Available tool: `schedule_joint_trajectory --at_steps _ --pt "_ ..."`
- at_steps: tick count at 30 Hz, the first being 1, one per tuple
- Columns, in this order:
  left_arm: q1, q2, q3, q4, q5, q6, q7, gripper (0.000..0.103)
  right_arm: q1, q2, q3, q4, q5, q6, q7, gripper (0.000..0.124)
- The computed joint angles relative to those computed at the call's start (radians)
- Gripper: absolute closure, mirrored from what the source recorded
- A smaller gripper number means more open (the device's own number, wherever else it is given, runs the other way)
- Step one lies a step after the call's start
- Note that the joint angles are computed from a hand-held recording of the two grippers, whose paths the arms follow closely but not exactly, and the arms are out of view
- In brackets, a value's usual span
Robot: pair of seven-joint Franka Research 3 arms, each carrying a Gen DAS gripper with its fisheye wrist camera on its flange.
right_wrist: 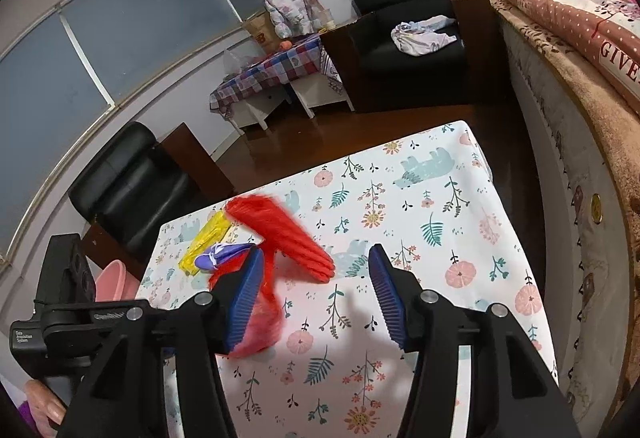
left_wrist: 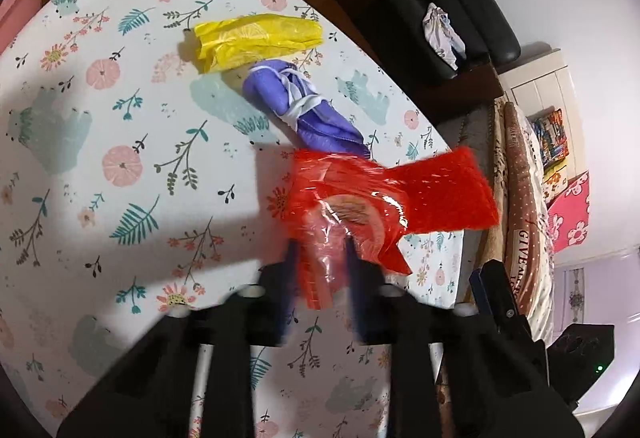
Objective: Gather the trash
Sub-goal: 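Grasp the red snack wrapper with the left tool while the right tool grasps the red foam net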
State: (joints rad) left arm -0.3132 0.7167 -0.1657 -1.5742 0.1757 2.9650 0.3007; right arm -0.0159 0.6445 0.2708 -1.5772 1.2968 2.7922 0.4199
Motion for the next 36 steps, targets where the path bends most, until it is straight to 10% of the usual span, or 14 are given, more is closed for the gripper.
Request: schedule_joint_trajectory --at_steps 16,28,32,36 --pt "-0.304 -0.225 0.365 -0.197 0.508 -0.096 -0.297 0.101 0.056 0.026 -0.05 0.045 -0.13 0.058 0.132 0.062" --pt "-0.291 -0.334 0.375 -0.295 0.875 -0.126 -0.519 0.101 0.329 0.3 -0.373 0.399 -0.686 0.013 0.894 0.064" --pt "-0.257 -0.359 0.347 -0.319 0.939 -0.132 -0.571 0.101 0.349 0.344 -0.408 0.459 -0.789 -0.046 0.99 0.108" --pt "-0.221 -0.374 0.31 -0.335 0.993 -0.131 -0.609 0.101 0.325 0.297 -0.363 0.372 -0.823 0.006 0.992 0.118"
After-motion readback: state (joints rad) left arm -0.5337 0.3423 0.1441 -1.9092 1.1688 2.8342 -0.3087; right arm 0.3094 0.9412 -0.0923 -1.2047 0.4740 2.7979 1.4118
